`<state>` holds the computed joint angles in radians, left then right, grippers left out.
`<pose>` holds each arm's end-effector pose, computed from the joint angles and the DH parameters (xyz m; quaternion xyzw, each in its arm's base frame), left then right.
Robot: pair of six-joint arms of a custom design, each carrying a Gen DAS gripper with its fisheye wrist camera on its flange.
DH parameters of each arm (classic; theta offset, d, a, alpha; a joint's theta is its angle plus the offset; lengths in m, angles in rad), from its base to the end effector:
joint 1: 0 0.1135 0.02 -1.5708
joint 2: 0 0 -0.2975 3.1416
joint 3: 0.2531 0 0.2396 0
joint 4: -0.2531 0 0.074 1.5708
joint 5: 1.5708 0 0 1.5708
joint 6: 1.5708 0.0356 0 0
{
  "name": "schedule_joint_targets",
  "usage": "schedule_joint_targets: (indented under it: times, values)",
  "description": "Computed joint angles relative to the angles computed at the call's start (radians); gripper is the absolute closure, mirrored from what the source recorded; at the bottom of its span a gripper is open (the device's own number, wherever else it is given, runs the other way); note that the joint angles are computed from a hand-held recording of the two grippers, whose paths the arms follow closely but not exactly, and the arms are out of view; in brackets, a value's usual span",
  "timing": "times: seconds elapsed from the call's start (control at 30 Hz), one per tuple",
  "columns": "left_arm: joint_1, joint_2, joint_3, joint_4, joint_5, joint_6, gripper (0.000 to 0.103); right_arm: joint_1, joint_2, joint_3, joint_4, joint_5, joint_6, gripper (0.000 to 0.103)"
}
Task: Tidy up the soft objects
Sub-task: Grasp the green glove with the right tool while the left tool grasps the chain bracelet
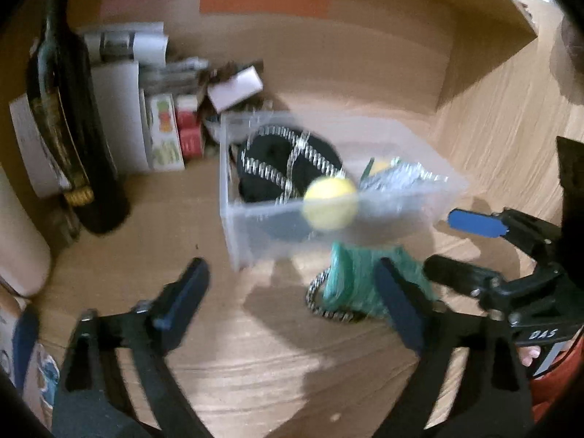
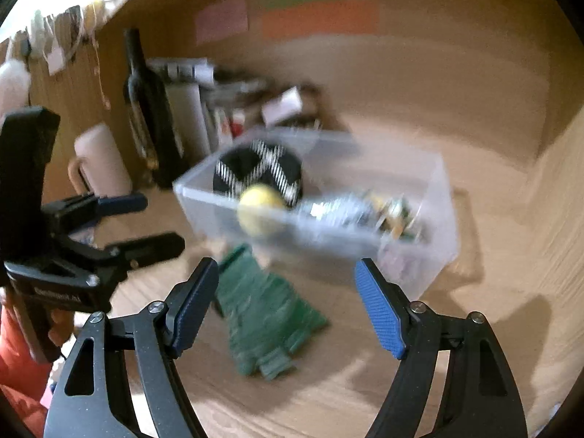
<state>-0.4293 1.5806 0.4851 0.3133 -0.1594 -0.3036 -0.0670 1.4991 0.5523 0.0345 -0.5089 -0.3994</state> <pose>0.2386 -0.1030 0.1553 0.0273 0.9204 -0.0686 0.3839 0.2478 0.0008 0.1739 -0.2318 0.8897 0.1594 0.3595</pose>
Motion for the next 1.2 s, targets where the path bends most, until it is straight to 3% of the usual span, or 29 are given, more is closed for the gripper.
schedule_joint_targets:
  times: [0.2, 0.3, 0.4, 0.53, 0.77, 0.83, 0.9, 1.2]
  values:
    - [0.069, 0.102, 0.017, 0.009, 0.106, 0.019, 0.054, 0.066, 0.108, 0.046, -0.064, 0.052, -0.038, 0.052]
    - [0.093, 0.157, 0.066, -0.039, 0.169, 0.025, 0.067, 0.091, 0.126, 0.043, -0.053, 0.079, -0.048, 0.065]
    - [0.091, 0.189, 0.087, -0.052, 0.203, 0.026, 0.068, 0.090, 0.113, 0.034, -0.052, 0.074, -0.058, 0.079]
    - [0.057, 0.198, 0.097, -0.055, 0.169, 0.026, 0.068, 0.076, 0.097, 0.014, -0.033, 0.069, -0.066, 0.088]
    - [-0.001, 0.231, 0.121, -0.054, 0.054, 0.018, 0.077, 0.000, 0.033, 0.002, -0.037, 0.004, -0.061, 0.092]
    - [-0.003, 0.232, 0.121, -0.052, 0.043, 0.033, 0.084, -0.038, 0.007, 0.009, -0.061, -0.025, -0.068, 0.092]
    - [-0.021, 0.228, 0.121, -0.058, 0.036, 0.034, 0.098, -0.078, -0.021, 0.014, -0.080, -0.050, -0.075, 0.092]
    - [-0.097, 0.150, 0.101, -0.064, -0.022, 0.004, 0.098, -0.206, -0.101, 0.043, -0.153, -0.143, -0.110, 0.092]
